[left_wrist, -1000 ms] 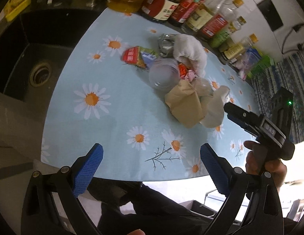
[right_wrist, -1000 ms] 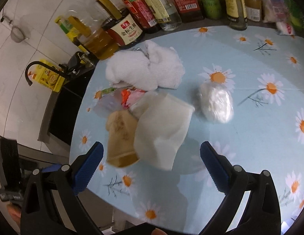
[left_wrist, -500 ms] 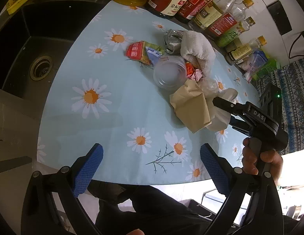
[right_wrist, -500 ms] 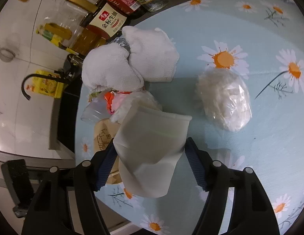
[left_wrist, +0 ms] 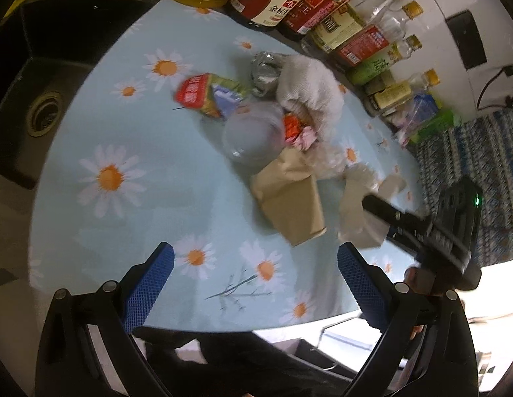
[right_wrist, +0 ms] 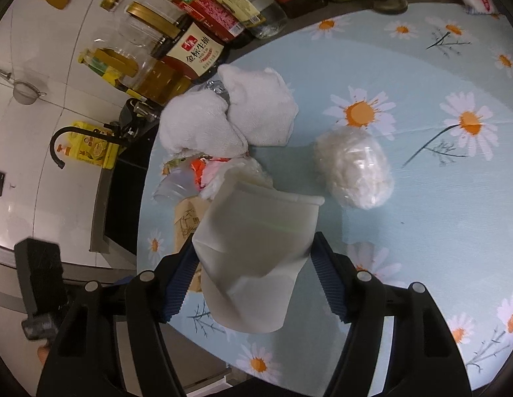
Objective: Collect trash
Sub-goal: 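Grasp the white paper cup with the right tool while the left tool approaches the brown cup, then grasp the brown paper cup with the left tool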
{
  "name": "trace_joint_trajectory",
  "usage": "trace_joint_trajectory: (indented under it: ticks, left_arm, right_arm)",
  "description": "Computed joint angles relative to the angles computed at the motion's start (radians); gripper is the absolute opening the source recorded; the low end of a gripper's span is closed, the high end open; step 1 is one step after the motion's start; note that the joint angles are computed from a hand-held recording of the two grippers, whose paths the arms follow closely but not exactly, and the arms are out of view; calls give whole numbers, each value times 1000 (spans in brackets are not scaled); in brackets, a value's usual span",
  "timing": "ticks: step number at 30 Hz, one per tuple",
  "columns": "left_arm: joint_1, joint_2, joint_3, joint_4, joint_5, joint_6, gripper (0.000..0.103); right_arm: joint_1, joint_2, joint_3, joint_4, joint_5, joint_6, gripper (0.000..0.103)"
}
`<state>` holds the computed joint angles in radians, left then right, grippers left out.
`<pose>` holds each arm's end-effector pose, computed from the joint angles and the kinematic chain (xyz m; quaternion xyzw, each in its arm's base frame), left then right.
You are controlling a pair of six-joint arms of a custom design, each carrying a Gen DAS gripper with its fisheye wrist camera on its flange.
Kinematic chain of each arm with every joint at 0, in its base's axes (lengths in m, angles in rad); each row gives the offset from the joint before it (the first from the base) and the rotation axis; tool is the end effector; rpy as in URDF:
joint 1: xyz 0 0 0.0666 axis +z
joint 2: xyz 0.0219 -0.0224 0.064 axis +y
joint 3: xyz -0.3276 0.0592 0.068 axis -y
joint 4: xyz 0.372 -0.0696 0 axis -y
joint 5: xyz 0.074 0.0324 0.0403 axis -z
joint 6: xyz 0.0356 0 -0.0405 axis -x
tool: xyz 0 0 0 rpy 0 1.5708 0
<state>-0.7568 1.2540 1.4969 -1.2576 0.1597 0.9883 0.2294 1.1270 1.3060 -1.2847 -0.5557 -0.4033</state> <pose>0.2888 -0.2811 0.4597 -0.0890 0.9546 -0.2589 0.1171 0.3418 0.0987 0.4286 0.0183 0.9377 0.3226 0.1276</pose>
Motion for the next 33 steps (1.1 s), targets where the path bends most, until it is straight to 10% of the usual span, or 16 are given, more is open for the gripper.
trace_joint_trajectory:
  ticks: [14, 30, 33]
  left_arm:
    - [38, 119, 27, 135, 133, 67, 95]
    - [33, 322, 241, -59, 87, -50, 95]
    - [29, 354, 283, -105, 61, -92, 81]
  right_arm:
    - [-69, -72, -11, -63, -4, 121, 68]
    - [-122, -60, -25, -47, -63, 156, 68]
    - [-129, -59, -25, -46, -64, 156, 68]
